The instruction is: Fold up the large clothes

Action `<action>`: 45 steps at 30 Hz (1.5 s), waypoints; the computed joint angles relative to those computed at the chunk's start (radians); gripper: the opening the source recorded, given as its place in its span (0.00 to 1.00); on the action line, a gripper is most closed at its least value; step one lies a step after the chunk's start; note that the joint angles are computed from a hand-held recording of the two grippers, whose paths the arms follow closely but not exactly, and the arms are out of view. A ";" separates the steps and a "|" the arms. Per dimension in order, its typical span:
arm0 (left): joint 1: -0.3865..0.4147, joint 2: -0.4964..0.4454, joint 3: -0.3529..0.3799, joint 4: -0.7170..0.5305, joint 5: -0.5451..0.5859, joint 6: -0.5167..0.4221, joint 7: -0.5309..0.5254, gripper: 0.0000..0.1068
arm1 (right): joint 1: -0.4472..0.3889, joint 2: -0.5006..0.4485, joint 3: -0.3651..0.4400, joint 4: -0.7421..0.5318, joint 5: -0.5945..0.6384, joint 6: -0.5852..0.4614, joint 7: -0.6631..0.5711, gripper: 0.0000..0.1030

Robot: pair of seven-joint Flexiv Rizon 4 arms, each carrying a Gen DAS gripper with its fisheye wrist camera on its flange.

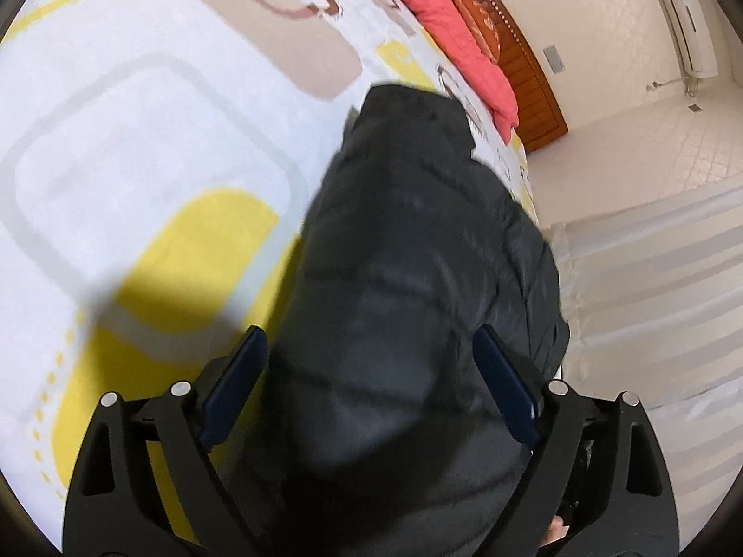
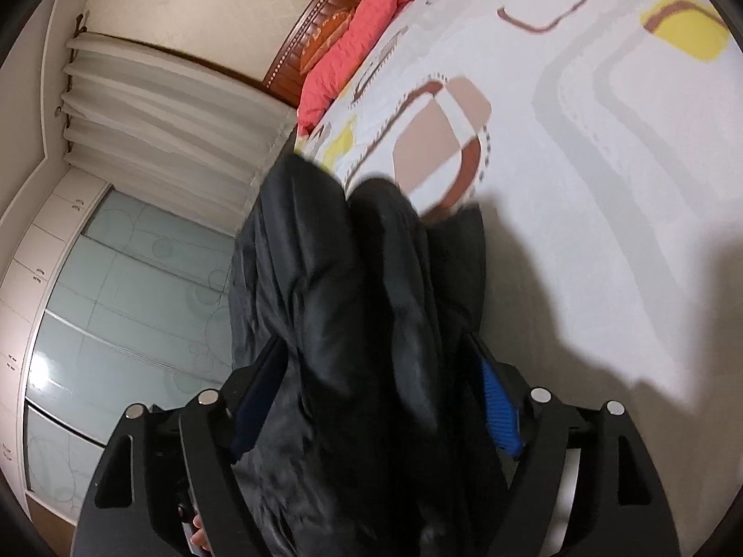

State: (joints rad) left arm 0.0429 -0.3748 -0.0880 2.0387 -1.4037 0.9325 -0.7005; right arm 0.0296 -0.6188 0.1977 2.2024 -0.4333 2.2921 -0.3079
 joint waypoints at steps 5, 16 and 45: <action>0.021 -0.081 -0.006 -0.099 0.114 -0.022 -0.107 0.85 | -0.052 -0.039 0.023 -0.072 -0.046 -0.005 0.084 0.78; -0.005 -0.144 -0.055 -0.136 0.262 0.189 -0.138 0.85 | -0.051 -0.107 0.012 -0.147 -0.079 -0.096 0.139 0.47; 0.060 -0.082 -0.098 -0.078 0.289 0.211 -0.149 0.91 | 0.007 -0.034 -0.038 -0.050 0.013 -0.035 0.117 0.71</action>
State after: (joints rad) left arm 0.1028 -0.4567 -0.1864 1.9608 -1.1150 1.1430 -0.8492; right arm 0.0369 -0.6524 0.1594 2.1521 -0.4202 2.2571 -0.1906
